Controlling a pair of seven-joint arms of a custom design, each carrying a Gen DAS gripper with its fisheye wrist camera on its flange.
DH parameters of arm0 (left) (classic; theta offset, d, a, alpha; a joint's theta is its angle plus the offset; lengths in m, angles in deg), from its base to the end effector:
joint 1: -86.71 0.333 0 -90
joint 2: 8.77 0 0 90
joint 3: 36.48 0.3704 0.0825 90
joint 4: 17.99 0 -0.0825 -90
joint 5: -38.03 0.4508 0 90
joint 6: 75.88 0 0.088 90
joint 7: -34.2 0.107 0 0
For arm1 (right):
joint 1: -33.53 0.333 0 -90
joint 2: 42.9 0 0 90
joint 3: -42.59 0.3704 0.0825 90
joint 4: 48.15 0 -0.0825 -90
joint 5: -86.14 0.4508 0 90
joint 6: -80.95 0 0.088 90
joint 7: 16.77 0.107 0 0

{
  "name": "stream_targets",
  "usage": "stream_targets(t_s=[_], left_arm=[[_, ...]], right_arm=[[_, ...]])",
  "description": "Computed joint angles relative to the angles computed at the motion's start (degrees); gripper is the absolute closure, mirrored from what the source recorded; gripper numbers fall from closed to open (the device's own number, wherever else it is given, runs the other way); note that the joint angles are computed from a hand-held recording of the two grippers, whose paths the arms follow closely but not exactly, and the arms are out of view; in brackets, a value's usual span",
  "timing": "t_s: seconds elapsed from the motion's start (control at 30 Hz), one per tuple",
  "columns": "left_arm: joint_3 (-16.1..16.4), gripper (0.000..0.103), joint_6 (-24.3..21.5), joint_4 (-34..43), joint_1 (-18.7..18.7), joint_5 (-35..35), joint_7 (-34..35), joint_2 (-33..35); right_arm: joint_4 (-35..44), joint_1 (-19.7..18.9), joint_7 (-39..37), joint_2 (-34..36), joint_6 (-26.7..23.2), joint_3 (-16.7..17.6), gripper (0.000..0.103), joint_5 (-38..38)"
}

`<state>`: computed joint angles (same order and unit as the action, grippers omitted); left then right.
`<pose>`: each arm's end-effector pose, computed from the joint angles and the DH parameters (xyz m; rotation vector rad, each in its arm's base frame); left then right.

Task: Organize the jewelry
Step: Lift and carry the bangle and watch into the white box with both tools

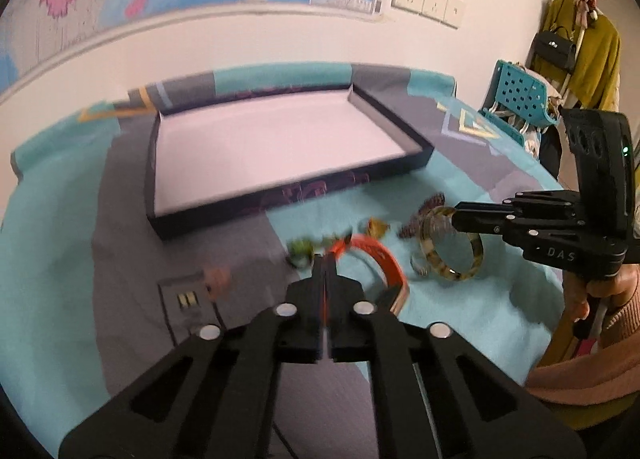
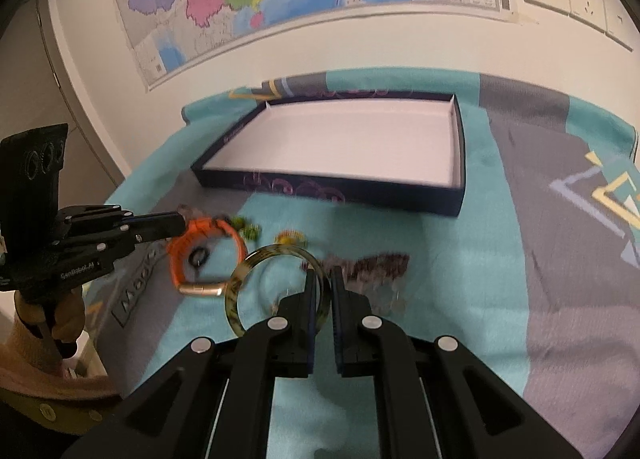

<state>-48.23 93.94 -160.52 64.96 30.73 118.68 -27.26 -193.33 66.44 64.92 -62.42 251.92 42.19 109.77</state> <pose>0.4345 -0.2846 0.5114 -1.4644 2.1832 -0.9988 0.4393 0.2464 0.4964 -1.9159 1.3679 -0.2903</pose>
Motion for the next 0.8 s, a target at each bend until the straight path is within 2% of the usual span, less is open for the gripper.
stream_targets(t_s=[0.07, 0.17, 0.23, 0.37, 0.5, 0.63, 0.73, 0.77, 0.8], left_arm=[[0.4, 0.102, 0.4, 1.2, 0.4, 0.4, 0.6, 0.6], [3.5, 0.102, -1.3, 2.8, -2.3, -3.2, 4.9, 1.6], [5.0, 0.096, -2.0, 2.8, -4.0, -6.5, 8.2, 1.6], [3.5, 0.083, -5.1, 1.7, -3.5, -8.1, 10.7, 1.0], [1.1, 0.084, -6.1, 1.1, -1.5, -6.8, 9.3, 1.6], [1.5, 0.084, -6.0, 1.4, -1.9, -8.1, 10.4, 2.0], [-0.8, 0.084, -6.2, 1.5, 0.7, -4.2, 7.5, 1.9], [-1.2, 0.080, -6.3, 1.6, 1.3, -3.3, 6.5, 1.8], [-0.8, 0.069, -6.5, 1.6, 1.0, -3.6, 6.3, 1.9]], right_arm=[[1.3, -0.4, -0.3, 1.1, 0.8, 0.0, 0.097, -0.5], [2.7, -0.5, -0.9, 2.2, 1.3, -0.2, 0.097, -0.5], [3.0, -0.2, -1.6, 2.4, 1.5, -0.5, 0.097, 0.0], [3.1, -0.6, -1.8, 2.9, 0.8, -0.2, 0.097, 0.4], [3.4, -0.6, -2.6, 3.6, 0.3, -0.2, 0.097, 1.6], [3.7, -0.6, -3.6, 4.1, 0.1, 0.1, 0.097, 2.6], [3.9, -0.9, -3.8, 4.2, 0.0, 0.4, 0.097, 2.8], [3.9, -1.1, -3.7, 4.2, 0.0, 0.6, 0.097, 2.8], [4.0, -1.1, -3.8, 4.2, 0.0, 0.6, 0.097, 3.0]])
